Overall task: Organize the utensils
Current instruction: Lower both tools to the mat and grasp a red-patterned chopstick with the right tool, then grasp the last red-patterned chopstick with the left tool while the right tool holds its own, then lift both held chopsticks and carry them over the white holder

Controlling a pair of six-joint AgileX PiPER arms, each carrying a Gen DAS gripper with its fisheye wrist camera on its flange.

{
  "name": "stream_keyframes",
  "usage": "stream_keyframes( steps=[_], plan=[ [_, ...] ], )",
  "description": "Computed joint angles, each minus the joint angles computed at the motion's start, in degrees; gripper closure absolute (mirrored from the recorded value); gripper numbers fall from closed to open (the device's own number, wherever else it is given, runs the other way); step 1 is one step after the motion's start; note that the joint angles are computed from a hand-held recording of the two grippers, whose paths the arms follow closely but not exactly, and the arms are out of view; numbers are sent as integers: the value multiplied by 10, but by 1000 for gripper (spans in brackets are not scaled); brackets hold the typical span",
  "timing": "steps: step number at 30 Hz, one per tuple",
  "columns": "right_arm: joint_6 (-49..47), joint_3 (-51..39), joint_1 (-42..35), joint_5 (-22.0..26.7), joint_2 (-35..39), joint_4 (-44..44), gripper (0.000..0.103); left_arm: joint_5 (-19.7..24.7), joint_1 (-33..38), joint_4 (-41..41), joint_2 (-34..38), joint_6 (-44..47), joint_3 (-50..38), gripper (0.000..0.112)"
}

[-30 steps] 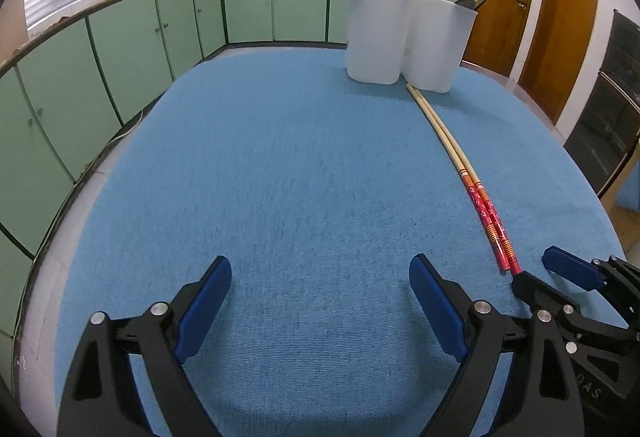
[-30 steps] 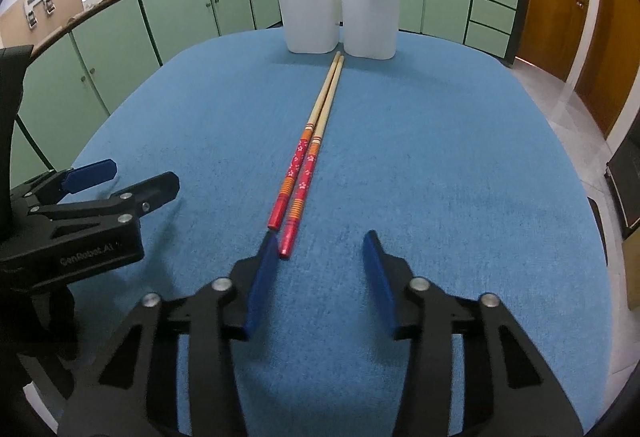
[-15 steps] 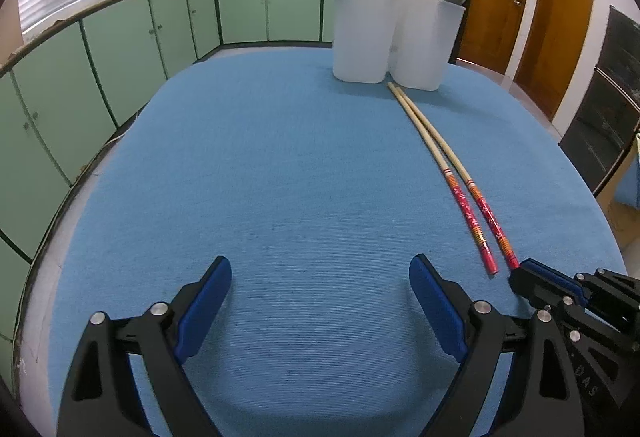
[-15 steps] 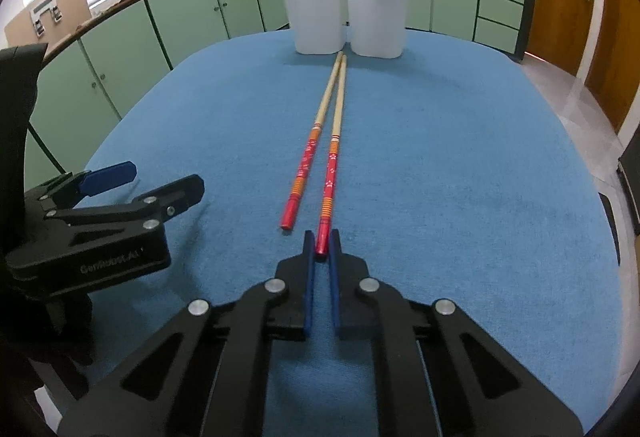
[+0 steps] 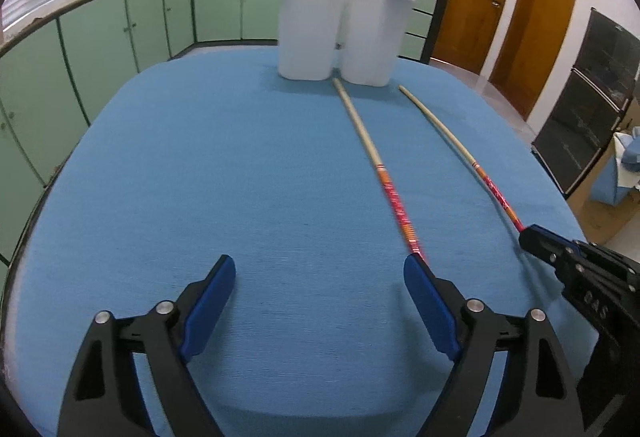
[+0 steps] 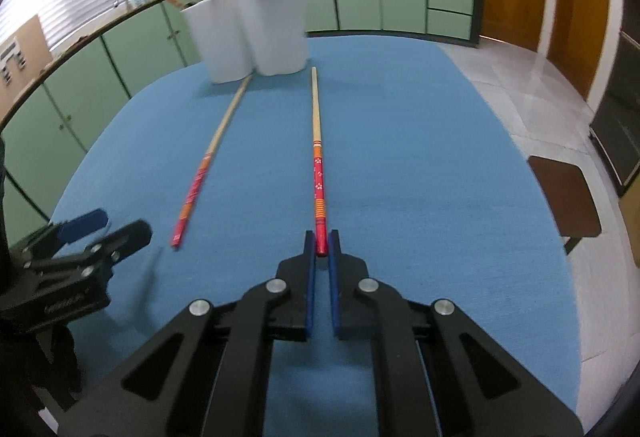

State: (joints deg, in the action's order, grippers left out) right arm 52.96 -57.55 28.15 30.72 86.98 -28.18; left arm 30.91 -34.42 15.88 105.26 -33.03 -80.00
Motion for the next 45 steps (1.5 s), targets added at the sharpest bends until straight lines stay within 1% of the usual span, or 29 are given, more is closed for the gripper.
stream_keyframes(
  steps=[4, 9, 11, 13, 15, 19, 20, 21, 23, 24, 26, 30, 36, 39, 43, 45],
  plan=[
    [-17, 11, -27, -8, -10, 13, 98, 10, -17, -1, 14, -4, -24, 29],
    [-42, 10, -43, -13, -8, 31, 98, 53, -39, 18, 48, -22, -74, 36],
    [-48, 9, -44, -14, -6, 36, 98, 71, -49, 45, 57, -45, -89, 38],
    [-53, 10, -44, -15, -5, 41, 98, 81, -56, 62, 63, -61, -98, 44],
    [-57, 9, -43, -14, -4, 45, 98, 89, -61, 82, 64, -85, -100, 58],
    [-58, 9, -40, -11, -5, 47, 98, 94, -66, 100, 67, -103, -102, 72],
    [-61, 8, -41, -10, -4, 49, 98, 97, -69, 106, 68, -108, -103, 77],
    [-62, 6, -41, -8, -3, 49, 98, 96, -68, 107, 68, -108, -103, 86],
    [-62, 1, -38, -2, 1, 48, 98, 89, -68, 101, 64, -101, -97, 95],
    [-61, -1, -36, 0, 3, 46, 98, 88, -68, 100, 64, -100, -98, 100],
    [-63, -4, -36, 2, 6, 47, 97, 86, -68, 98, 64, -96, -96, 106],
    [-70, -6, -39, 0, 9, 54, 97, 85, -68, 100, 62, -97, -93, 106],
    [-52, -4, -32, 2, 5, 35, 98, 77, -62, 91, 52, -97, -83, 106],
    [-38, 7, -32, -6, -9, 25, 98, 72, -60, 92, 35, -97, -67, 106],
    [-33, 5, -22, 8, -32, 12, 98, 68, -59, 101, 5, -96, -49, 107],
    [-21, 2, -14, 19, -47, -8, 98, 70, -63, 114, -15, -98, -43, 106]
  ],
)
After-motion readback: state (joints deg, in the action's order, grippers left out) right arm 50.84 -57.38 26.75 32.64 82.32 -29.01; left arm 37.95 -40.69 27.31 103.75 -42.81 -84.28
